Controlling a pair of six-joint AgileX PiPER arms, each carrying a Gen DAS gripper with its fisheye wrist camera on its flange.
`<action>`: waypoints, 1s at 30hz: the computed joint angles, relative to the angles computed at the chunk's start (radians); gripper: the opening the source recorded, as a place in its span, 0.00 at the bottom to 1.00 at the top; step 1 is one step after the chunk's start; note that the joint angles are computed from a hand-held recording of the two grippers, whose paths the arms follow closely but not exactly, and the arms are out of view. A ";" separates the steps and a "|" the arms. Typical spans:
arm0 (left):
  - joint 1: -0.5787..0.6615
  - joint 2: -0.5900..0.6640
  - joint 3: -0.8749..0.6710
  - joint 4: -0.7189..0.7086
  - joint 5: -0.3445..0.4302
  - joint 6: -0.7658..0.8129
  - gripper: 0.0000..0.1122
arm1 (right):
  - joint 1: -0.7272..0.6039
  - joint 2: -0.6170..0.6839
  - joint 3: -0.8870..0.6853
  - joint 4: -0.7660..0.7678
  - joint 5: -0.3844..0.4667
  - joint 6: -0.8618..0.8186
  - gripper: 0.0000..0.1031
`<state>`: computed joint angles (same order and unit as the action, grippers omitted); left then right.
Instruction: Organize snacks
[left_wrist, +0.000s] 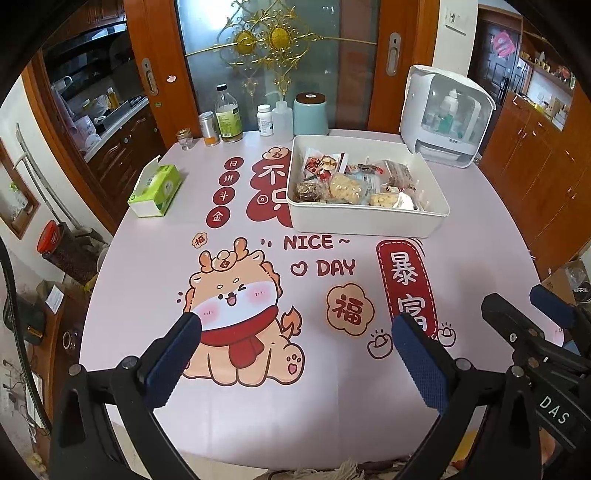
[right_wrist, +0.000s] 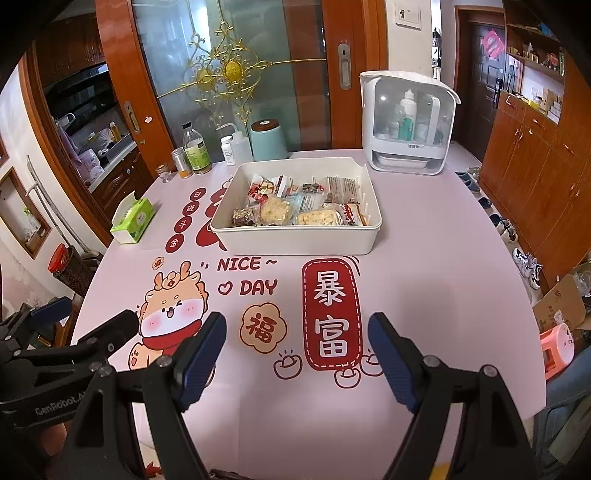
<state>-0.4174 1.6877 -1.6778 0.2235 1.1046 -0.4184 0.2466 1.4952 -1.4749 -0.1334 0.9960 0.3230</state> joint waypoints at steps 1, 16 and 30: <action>0.000 0.000 0.001 -0.001 0.002 0.000 0.91 | -0.003 0.001 -0.001 0.004 0.001 -0.003 0.78; -0.011 -0.003 0.006 0.006 0.006 -0.013 0.91 | -0.018 -0.013 0.014 0.027 -0.008 -0.021 0.78; -0.048 -0.029 0.052 0.033 0.003 -0.069 0.91 | -0.053 -0.041 0.055 0.079 -0.030 -0.074 0.78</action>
<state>-0.4658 1.6591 -1.6256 0.2564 1.1075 -0.4873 0.1935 1.4544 -1.4196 -0.0549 0.9655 0.2486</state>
